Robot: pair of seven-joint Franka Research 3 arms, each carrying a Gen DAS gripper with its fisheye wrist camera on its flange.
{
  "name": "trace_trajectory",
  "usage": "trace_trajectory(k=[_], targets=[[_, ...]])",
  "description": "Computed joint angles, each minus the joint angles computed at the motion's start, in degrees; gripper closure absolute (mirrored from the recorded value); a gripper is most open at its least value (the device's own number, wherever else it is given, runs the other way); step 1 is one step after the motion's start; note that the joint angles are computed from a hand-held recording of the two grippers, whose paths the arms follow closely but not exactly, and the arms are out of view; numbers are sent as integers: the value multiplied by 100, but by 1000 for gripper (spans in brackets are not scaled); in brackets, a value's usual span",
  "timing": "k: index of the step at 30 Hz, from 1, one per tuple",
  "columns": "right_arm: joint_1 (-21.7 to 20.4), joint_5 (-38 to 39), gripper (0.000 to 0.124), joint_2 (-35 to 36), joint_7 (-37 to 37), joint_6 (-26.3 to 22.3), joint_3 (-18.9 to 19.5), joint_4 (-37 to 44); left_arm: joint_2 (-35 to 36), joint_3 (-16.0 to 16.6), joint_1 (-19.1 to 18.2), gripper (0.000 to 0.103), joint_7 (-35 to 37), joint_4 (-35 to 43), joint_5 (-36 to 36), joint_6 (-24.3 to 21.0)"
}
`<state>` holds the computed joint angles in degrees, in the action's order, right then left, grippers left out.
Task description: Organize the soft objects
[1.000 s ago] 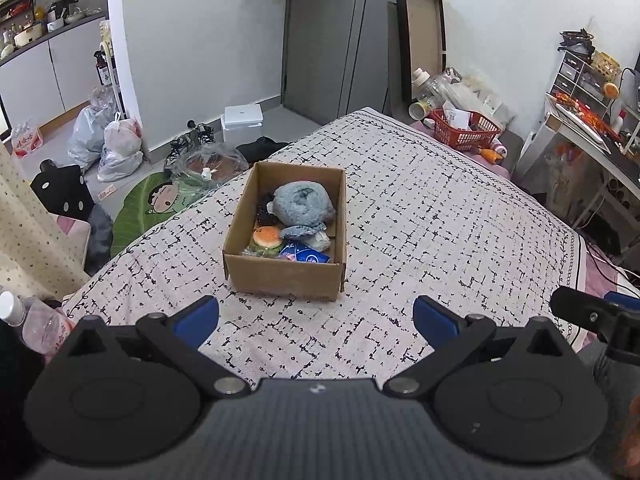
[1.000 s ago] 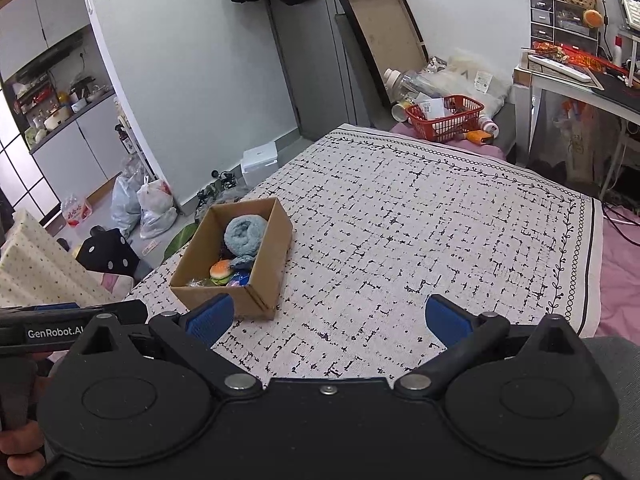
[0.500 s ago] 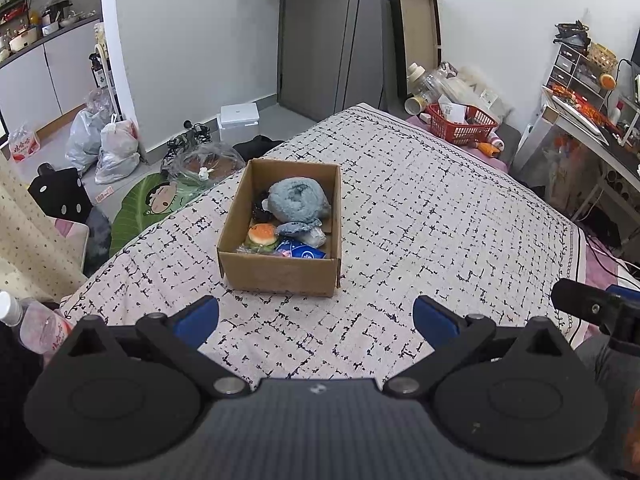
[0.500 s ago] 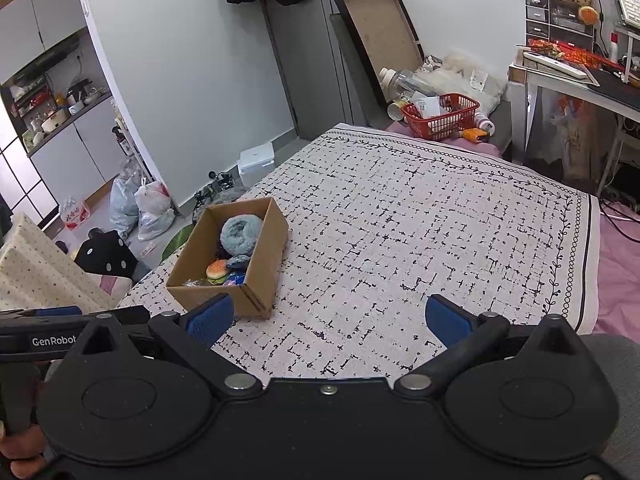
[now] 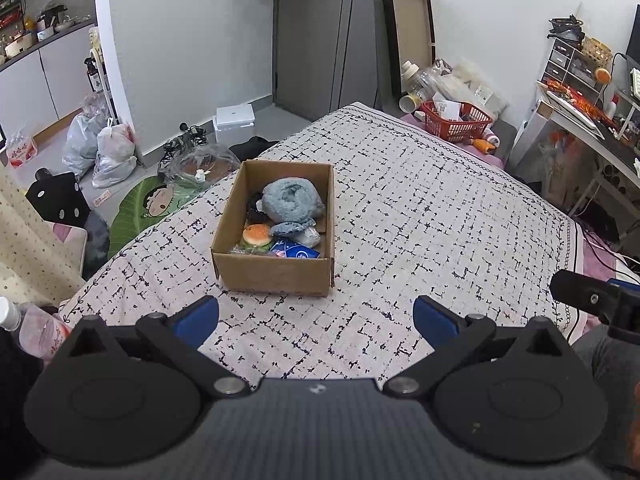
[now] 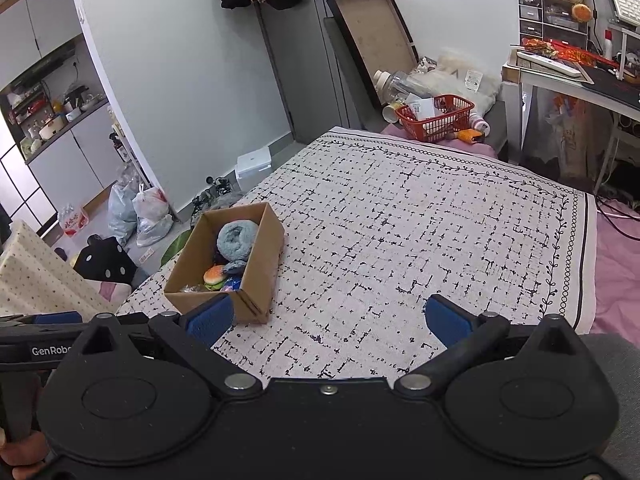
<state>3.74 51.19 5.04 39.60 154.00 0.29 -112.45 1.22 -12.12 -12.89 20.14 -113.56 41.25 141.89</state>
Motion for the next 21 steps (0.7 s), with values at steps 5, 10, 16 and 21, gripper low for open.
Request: trace_trajectory(k=[5,10,16,21], targets=[[-5,-13,21,1,-32,6,-1,-27,28,4,-6,1,-45,15,10,-8],[-5,-25,21,11,-2,33,1,-13,41,0,-22,1,26,31,-41,-13],[11,-94,21,13,44,60,3,-25,54,3,-37,1,6,56,-21,0],[13,-84,21,11,42,65,12,-20,60,8,-36,1,3,64,-9,2]])
